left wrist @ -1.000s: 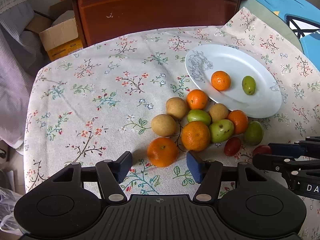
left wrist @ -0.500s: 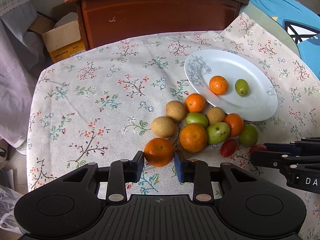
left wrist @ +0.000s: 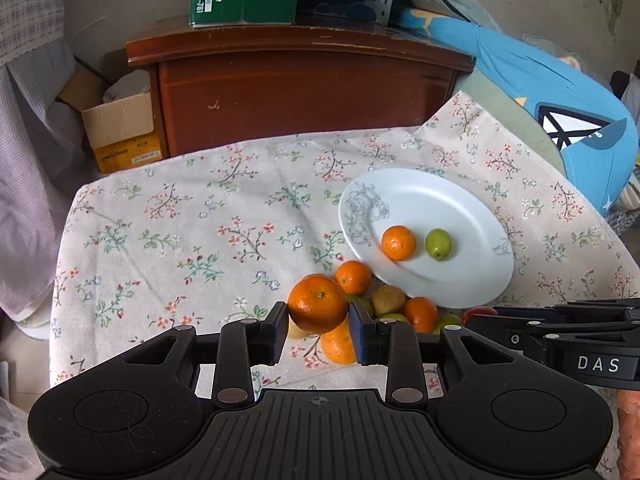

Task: Organize fruits
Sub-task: 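Carry the tangerine and red tomato onto the plate and open both tools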

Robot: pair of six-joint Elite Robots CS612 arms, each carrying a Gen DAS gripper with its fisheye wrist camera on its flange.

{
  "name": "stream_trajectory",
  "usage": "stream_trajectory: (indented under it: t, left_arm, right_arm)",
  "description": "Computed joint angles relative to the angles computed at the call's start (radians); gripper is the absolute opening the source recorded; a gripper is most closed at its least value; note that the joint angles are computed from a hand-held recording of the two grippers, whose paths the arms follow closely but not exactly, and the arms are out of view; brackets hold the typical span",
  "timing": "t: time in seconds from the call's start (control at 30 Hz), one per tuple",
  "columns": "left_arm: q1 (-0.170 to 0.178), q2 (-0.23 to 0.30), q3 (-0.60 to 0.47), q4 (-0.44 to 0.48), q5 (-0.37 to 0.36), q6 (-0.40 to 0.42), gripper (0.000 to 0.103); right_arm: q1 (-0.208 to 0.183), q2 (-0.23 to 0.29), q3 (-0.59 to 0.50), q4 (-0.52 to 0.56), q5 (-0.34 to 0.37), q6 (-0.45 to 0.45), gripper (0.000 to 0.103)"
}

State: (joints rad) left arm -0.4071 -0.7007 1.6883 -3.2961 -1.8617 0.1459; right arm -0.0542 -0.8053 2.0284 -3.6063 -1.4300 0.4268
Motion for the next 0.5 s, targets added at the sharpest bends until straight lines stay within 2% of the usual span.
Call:
stream_trajectory:
  t: [0.2,0.5]
  left_arm:
    - [-0.007,0.002,-0.009,-0.036,-0.039,0.004,0.03]
    - [-0.014,0.016,-0.055,-0.013,-0.085,-0.011,0.03]
  right_arm:
    - [-0.016,-0.009,0.005,-0.059,-0.027,0.032,0.028]
    - [-0.038,-0.016,-0.006,-0.067,-0.067,0.06,0.028]
